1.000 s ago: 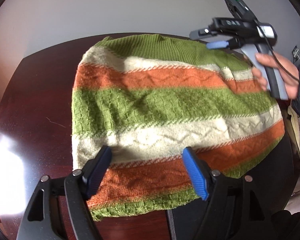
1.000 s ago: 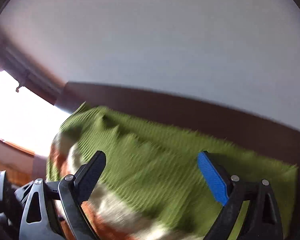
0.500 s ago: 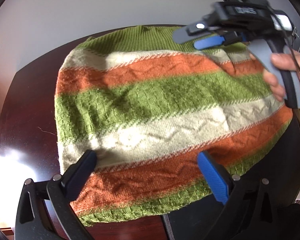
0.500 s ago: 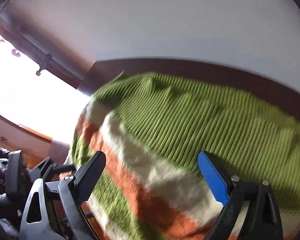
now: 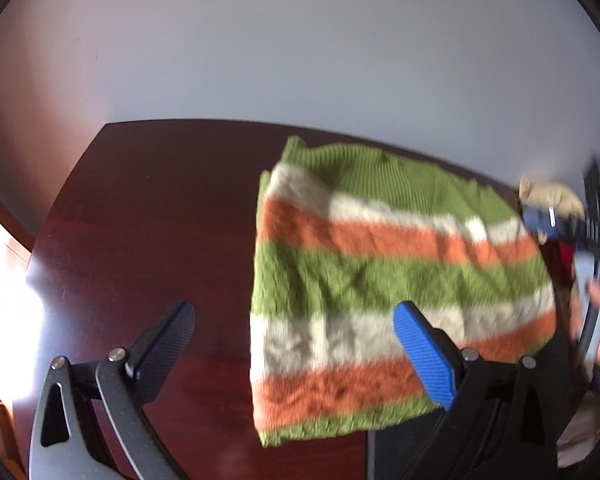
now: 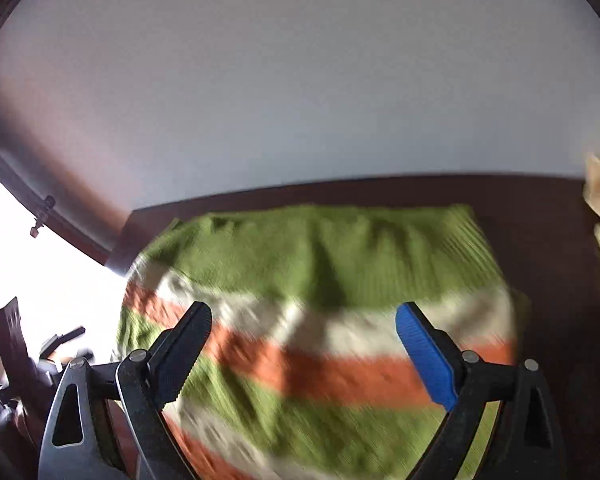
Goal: Fold clothes
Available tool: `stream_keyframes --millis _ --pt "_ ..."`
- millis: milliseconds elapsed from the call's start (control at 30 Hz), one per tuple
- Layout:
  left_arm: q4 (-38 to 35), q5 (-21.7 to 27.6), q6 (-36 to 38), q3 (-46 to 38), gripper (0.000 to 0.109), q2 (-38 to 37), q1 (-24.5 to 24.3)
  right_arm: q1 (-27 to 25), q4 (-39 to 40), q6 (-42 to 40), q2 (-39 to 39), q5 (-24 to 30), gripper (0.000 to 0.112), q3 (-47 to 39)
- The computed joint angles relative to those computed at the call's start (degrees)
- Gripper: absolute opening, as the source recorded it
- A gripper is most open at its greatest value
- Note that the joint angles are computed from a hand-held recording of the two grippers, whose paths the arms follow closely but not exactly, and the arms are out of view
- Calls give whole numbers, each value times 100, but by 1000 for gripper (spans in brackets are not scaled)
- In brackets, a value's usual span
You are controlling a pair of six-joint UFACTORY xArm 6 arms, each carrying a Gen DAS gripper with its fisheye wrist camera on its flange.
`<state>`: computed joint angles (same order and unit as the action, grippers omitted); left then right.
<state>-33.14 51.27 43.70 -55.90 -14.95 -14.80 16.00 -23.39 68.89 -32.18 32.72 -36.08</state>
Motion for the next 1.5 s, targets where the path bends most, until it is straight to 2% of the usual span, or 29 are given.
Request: stream_keyframes --millis 100,200,267,333,367,400,500,633,867,1033,1100,1200,1300,1433,1500 --pt "-271 -28 -94 -320 101 330 -127 277 -247 51 -486 967 95 150" --pt "111 -658 -452 -316 101 571 -736 521 -266 -294 -616 1452 95 185" --pt "514 -993 -831 -259 101 715 -1069 583 -213 -518 -360 1362 95 172" --pt "1008 -1101 -1349 -193 101 866 -1169 523 141 -799 91 1191 95 132" --pt "1260 -1138 -1621 -171 101 950 -1217 535 191 -795 302 1226 103 93" --pt "1480 -1184 -1835 -140 101 1024 -1255 606 1 -711 410 1255 103 43" --pt "1518 -1676 -1554 290 103 808 -1245 753 -329 -614 727 1403 103 -188" --pt "951 -1672 -1531 258 103 909 -906 602 -22 -1338 933 929 103 -239" --pt "1244 -1844 -1869 281 103 935 -479 437 265 -2307 1902 381 103 -959" --pt "1451 -1919 -2241 205 103 1004 122 433 706 -3259 2976 -159 103 -1898" --pt "1732 -2096 -2424 153 103 1072 397 484 945 -3740 3526 -296 103 -2459" --pt "2566 -2420 -2934 -28 103 1268 746 593 1330 -4526 4441 -350 103 -3505" --pt "3169 -2490 -3413 -508 103 1680 1040 711 1470 -5022 5360 -241 103 -4672" --pt "3508 -2515 -3635 -1215 103 2276 1225 760 1791 -5418 6418 60 103 -6172" --pt "3542 -2521 -3619 -1471 103 2495 1264 765 1668 -5289 6754 235 103 -6667"
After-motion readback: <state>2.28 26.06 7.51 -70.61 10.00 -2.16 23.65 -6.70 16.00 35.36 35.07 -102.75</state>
